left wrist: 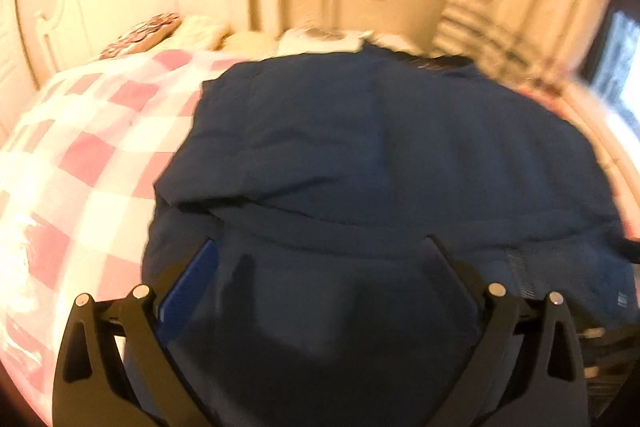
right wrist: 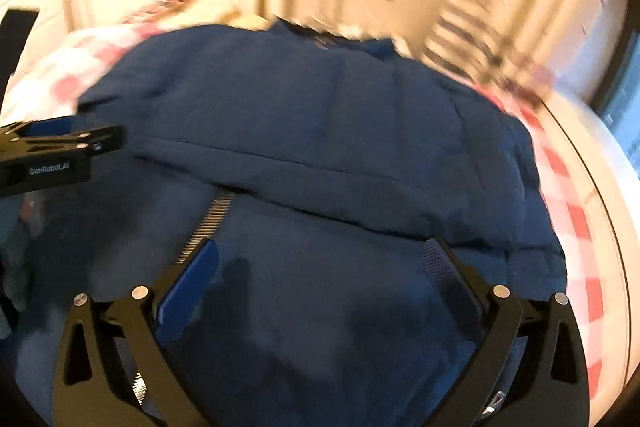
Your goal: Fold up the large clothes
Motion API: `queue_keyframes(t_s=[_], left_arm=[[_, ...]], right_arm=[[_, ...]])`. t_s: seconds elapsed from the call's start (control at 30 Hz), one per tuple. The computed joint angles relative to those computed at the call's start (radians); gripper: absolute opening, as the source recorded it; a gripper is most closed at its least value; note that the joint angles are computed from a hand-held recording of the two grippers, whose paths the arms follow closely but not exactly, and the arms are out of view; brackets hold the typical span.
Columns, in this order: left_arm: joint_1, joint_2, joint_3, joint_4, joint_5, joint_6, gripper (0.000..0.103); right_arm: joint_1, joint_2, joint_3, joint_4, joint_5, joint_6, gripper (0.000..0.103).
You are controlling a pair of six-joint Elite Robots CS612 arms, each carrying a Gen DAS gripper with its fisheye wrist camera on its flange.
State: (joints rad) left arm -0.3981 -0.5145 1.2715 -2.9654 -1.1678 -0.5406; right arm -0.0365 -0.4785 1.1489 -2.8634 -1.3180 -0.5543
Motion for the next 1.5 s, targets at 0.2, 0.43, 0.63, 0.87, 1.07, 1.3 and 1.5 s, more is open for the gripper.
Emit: queue_keyframes(t_s=[0.2,0.43,0.63,0.87,1.07,1.3,1.5], left_arm=[[-0.006,0.010,-0.042,0.185,0.004,0.012,0.101],[0.001,-0.054,0.099,0.087,0.116,-0.094,0.101],[0.048,-0.062,0.141,0.069,-0.006,-0.199,0.101],[-0.016,-0.083,0.189,-0.033,0.200,-0.132,0.100],[-0.069,-0.080,0.192,-0.141,0.054,0.108,0.101],[-0.077,-0.066,0.151,0.029,0.048,0.081,0.101],[-0.074,-0.107,0.240,-0.004,0.117,0.002,0.101]], right_arm=[[-0.010,0.008,-0.034,0.115,0.022,0.019,0.098],[-0.060,-0.007,0.004,-0.011,-0.058,0.114,0.098],[-0.117,0.015,-0.036,0.115,0.014,0.258,0.099],[-0.099,-0.033,0.073,-0.093,-0.003,0.196,0.098],[-0.058,-0.075,0.147,0.051,0.057,-0.134,0.098],[-0.065,-0.064,0.130,0.061,0.065,-0.075,0.098],[-0.109,-0.094,0.200,-0.095,0.034,0.056,0.098]])
